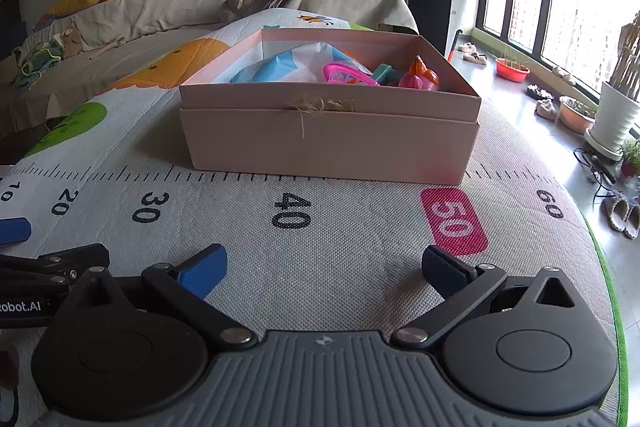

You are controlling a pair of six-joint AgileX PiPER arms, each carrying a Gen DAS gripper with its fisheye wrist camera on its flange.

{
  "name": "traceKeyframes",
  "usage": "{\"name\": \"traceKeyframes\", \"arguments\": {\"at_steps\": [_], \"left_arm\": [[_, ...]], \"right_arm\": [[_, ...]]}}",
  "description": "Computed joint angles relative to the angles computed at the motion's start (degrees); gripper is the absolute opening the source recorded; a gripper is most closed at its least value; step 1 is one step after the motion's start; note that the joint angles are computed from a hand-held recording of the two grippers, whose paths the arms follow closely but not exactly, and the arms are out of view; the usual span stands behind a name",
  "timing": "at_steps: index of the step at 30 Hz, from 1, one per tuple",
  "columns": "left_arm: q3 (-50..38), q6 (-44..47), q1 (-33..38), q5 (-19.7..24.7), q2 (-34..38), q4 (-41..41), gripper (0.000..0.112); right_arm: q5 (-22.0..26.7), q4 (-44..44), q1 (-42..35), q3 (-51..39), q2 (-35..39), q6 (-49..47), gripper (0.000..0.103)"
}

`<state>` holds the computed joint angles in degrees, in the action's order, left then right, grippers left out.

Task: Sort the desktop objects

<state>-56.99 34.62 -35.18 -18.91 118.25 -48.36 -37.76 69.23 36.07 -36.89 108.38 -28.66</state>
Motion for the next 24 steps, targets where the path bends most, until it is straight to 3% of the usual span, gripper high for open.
{"name": "traceKeyframes", "arguments": {"at_steps": [24], "left_arm": [[-0.10, 0.67, -0.14, 0.34, -0.27, -0.22, 0.103]], "right_arm": [[0.02, -0.03, -0.03, 0.00, 0.00, 0.02, 0.103]]}}
